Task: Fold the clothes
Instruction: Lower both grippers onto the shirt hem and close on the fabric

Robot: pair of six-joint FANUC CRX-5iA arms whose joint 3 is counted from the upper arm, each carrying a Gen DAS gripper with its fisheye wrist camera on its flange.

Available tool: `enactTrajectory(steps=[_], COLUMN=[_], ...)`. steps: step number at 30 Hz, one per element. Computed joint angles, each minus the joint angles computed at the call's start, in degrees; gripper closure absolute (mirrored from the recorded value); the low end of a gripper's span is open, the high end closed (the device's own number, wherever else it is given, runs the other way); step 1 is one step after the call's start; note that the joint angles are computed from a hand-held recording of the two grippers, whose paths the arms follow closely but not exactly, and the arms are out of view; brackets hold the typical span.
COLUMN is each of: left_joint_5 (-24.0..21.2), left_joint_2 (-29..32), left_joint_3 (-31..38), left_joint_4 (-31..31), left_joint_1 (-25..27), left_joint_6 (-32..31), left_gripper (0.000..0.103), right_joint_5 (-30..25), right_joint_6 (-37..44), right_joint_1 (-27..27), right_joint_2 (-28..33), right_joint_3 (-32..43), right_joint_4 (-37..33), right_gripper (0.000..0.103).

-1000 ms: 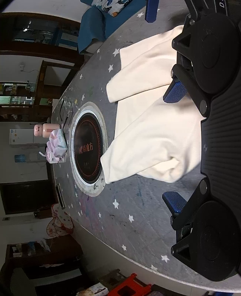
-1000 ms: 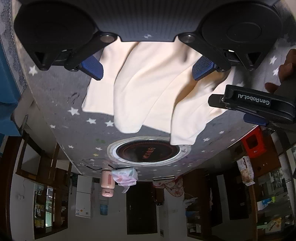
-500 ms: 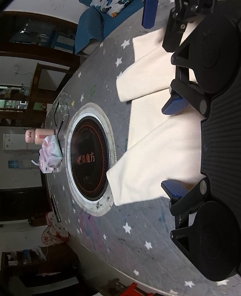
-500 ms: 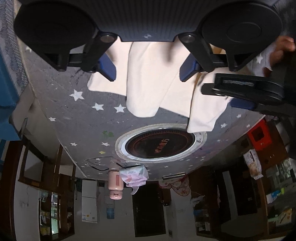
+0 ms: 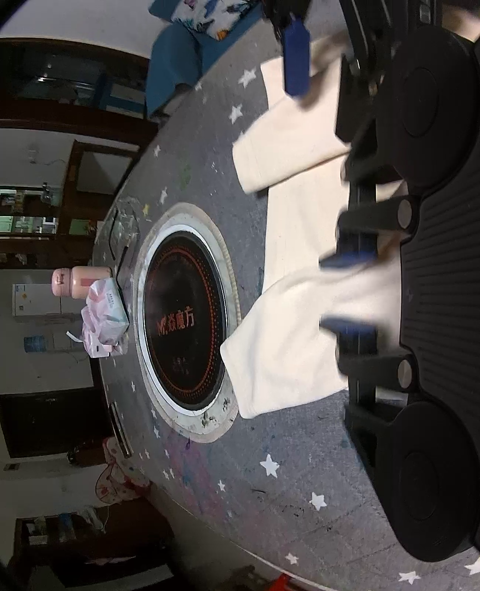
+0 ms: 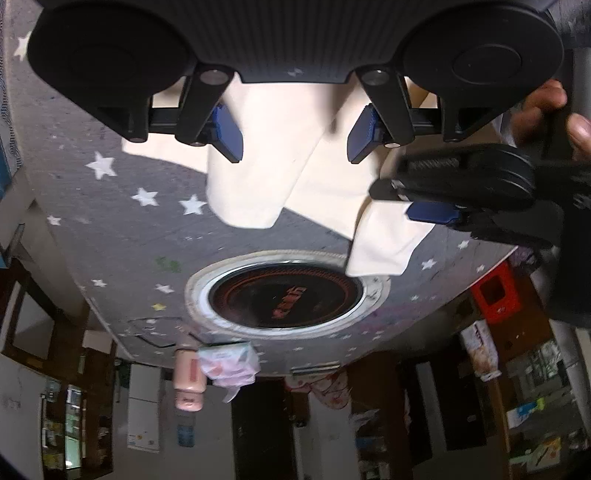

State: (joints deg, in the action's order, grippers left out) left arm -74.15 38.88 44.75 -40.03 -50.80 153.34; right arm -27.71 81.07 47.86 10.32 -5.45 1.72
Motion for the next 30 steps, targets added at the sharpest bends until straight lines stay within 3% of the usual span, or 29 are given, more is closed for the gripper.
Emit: enactTrajectory(steps=[4,11,13,15,17,18,20,26,27,28,30], left_joint_5=[1.4,0.8,3.4,5.8,7.0,7.3,7.8,9.0,9.4,9.8,10.2], left_joint_2=[-2.6,-5.8,-7.0,-7.8,-7.1,-6.5,-5.6,-4.8,-5.1,-5.4,-5.8], left_joint_3=[-3.3,-7.3,-9.0,-9.8,-8.9,-8.1,-7.1,-7.1,-7.7,-8.2,-8.9], left_joint_4=[-1.9,-2.8,-2.0,-1.3,-0.5,-0.2,0.3,3.8,4.0,4.0,4.2], left_joint_1=[-0.9,-1.7,-1.6,-1.5,-1.6,-1.7,-1.9,-1.2,-1.2,-1.2,-1.4], left_joint_6=[3.1,6.9,7.6,7.6,6.1,5.0,3.1,-0.7,-0.7,-0.9,-1.4], left_gripper=[0.099,0.101,0.100,0.094,0.076,0.064,0.058,0.060,0.062,0.071,0.077], right_joint_5=[-1.7,0.5,0.3,0.0,-0.5,-0.9,-1.0,-0.6,-0.6,-0.3,0.2], right_joint_6=[1.1,-4.4,-4.2,-3.8,-3.3,-2.2,-0.9,0.2,0.4,0.1,-0.5], right_joint_1=[0.4,1.7,1.5,1.3,1.1,0.9,0.8,1.1,1.1,1.2,1.4], right_joint_2=[1.5,2.2,2.0,1.8,1.7,1.6,1.6,1.8,1.8,1.7,1.3], right_joint_3=[1.3,-1.5,-1.4,-1.2,-0.9,-0.4,-0.1,-0.3,-0.3,-0.7,-1.5], right_joint_4=[-0.3,7.8,7.2,6.5,5.5,4.0,2.5,2.4,2.6,3.4,4.8], right_gripper=[0.047,0.072,0.082,0.090,0.090,0.086,0.081,0.079,0.081,0.084,0.096])
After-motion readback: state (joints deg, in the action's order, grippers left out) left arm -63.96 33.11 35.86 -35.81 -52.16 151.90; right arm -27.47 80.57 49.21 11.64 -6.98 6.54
